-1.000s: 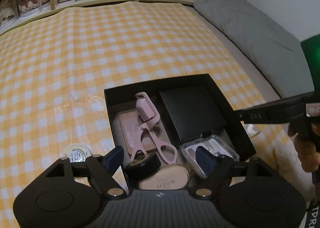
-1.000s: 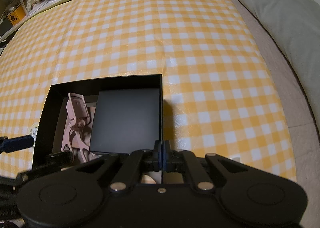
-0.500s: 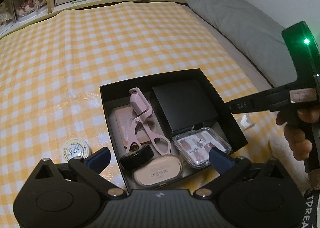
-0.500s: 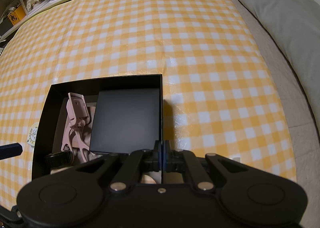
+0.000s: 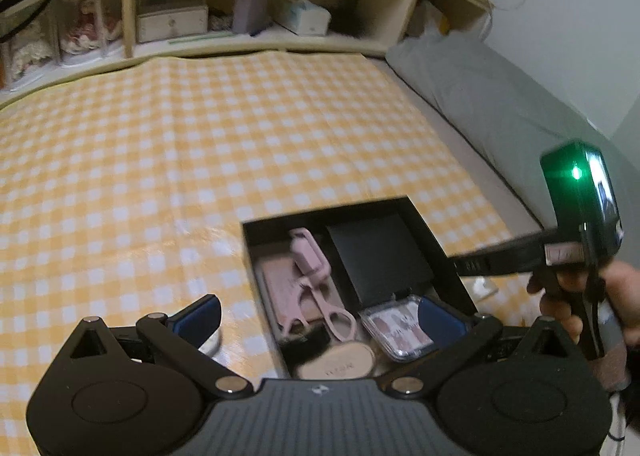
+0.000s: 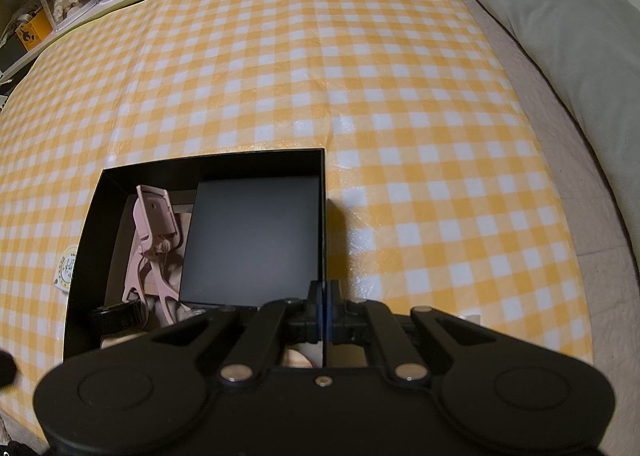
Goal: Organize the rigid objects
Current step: 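Move the left gripper from the tray to the white round tape measure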
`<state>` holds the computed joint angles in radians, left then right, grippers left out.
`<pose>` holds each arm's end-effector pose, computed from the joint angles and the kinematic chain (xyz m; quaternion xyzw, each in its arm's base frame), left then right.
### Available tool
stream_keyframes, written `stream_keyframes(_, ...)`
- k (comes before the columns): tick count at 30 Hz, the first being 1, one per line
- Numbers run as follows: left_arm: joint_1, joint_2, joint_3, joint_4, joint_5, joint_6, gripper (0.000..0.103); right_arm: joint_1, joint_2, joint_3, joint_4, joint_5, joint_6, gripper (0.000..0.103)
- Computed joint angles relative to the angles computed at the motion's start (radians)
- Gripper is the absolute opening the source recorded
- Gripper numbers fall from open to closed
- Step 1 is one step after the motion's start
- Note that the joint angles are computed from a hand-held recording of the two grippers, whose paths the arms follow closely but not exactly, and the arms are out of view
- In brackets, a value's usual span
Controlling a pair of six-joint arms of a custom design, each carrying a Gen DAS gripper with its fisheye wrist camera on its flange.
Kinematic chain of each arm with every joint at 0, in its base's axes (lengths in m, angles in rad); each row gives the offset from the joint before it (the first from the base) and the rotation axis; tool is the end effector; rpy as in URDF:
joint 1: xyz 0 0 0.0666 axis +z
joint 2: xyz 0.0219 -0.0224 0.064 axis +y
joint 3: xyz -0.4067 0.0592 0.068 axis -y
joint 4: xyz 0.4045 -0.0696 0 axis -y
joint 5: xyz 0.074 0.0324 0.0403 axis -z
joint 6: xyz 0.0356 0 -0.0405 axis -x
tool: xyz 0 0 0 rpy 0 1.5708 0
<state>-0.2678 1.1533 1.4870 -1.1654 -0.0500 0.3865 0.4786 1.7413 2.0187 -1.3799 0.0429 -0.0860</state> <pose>0.3620 -0.0979 0.5813 -0.0643 0.9300 -0.0940 0.3494 0.5301 0.2729 0.5328 -0.1848 0.9548 0.0446 0.2286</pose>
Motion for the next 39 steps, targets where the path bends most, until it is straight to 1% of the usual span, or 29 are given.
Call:
stream_keyframes(5,0.055,-0.007,0.006,-0.009,-0.01,0.011,0.103,-0.001,0.0,0.001,-0.001,0.0,0.001,0.002)
stream_keyframes(10,0.127,-0.003,-0.01,-0.018,-0.031,-0.014,0.103,0.003,-0.002,-0.004,0.003,0.002,-0.003,0.002)
stream_keyframes(11,0.139,-0.001,-0.015,-0.015,-0.038,-0.034,0.103,0.001,-0.001,-0.002,0.001,0.001,-0.001,0.002)
stream_keyframes(14,0.176,0.006,-0.034,-0.008,-0.044,-0.128,0.103,0.0,-0.001,-0.001,0.001,0.003,0.002,0.002)
stream_keyframes(16,0.192,0.0,-0.06,0.018,-0.047,-0.191,0.103,0.001,-0.001,-0.003,0.002,0.002,-0.001,0.002)
stream_keyframes(19,0.214,-0.012,-0.112,0.064,-0.044,-0.309,0.103,0.002,-0.001,-0.003,0.002,0.003,0.0,0.002)
stream_keyframes(22,0.23,-0.016,-0.152,0.094,-0.029,-0.391,0.103,0.003,-0.002,-0.005,0.004,0.003,-0.003,0.002)
stream_keyframes(24,0.241,-0.012,-0.166,0.095,0.012,-0.44,0.102,0.003,-0.001,-0.004,0.002,0.003,-0.002,0.002)
stream_keyframes(25,0.246,-0.009,-0.169,0.092,0.034,-0.458,0.101,0.001,0.0,-0.001,-0.001,0.002,0.001,0.002)
stream_keyframes(28,0.254,0.006,-0.176,0.075,0.089,-0.516,0.092,-0.001,0.0,0.0,0.0,0.002,0.002,0.002)
stream_keyframes(31,0.245,0.019,-0.184,0.05,0.104,-0.569,0.088,0.002,0.0,-0.003,0.002,0.004,0.001,0.002)
stream_keyframes(33,0.24,0.03,-0.187,0.025,0.105,-0.601,0.088,0.002,0.0,-0.002,0.002,0.004,0.0,0.002)
stream_keyframes(35,0.233,0.034,-0.195,0.017,0.096,-0.613,0.087,0.0,0.001,-0.001,0.0,0.004,0.002,0.002)
stream_keyframes(37,0.226,0.038,-0.202,0.025,0.085,-0.614,0.085,0.003,0.001,-0.003,0.002,0.005,0.0,0.002)
stream_keyframes(39,0.221,0.041,-0.209,0.043,0.082,-0.601,0.083,0.003,0.001,-0.003,0.002,0.005,0.0,0.002)
